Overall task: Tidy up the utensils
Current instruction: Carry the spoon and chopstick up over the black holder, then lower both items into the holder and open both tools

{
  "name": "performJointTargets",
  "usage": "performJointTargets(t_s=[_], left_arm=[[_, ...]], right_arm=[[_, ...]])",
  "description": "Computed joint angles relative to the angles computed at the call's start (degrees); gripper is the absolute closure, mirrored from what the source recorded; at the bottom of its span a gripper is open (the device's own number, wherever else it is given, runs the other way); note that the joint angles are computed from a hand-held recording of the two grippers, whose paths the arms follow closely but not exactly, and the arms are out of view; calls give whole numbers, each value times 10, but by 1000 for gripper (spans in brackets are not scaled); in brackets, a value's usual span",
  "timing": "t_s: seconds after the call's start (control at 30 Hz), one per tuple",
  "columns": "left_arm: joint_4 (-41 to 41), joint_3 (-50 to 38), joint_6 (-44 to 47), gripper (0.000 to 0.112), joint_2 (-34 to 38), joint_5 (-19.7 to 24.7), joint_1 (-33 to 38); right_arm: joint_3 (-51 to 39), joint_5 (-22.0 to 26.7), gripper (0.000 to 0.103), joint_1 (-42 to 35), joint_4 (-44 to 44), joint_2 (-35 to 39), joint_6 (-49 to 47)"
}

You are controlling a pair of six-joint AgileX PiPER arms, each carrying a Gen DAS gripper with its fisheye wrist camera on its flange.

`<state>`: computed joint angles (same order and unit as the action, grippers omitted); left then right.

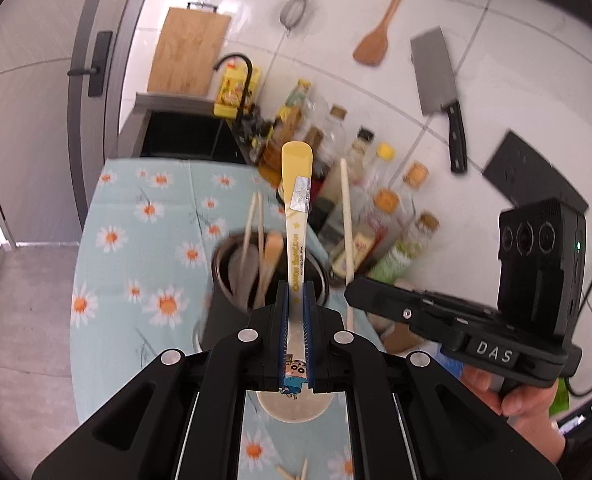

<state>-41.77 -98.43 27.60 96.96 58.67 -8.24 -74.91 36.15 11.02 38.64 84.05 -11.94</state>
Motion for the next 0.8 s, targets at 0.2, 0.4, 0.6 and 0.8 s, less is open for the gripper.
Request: performJointTargets(t_s=[0.2,0.4,0.6,0.8], left_arm=[[-39,-67,10,107,46,-14,0],[-55,-80,39,107,54,-60,-15],[-95,-61,84,107,58,-109,-21],[-121,-21,129,107,55,-146,-28]], right_arm=[[-15,-43,97,-24,83,16,-64],[-35,-67,97,-32,104,28,-85],[-31,-131,97,-31,132,32,-103],[-32,-177,97,-21,95,46,-69]])
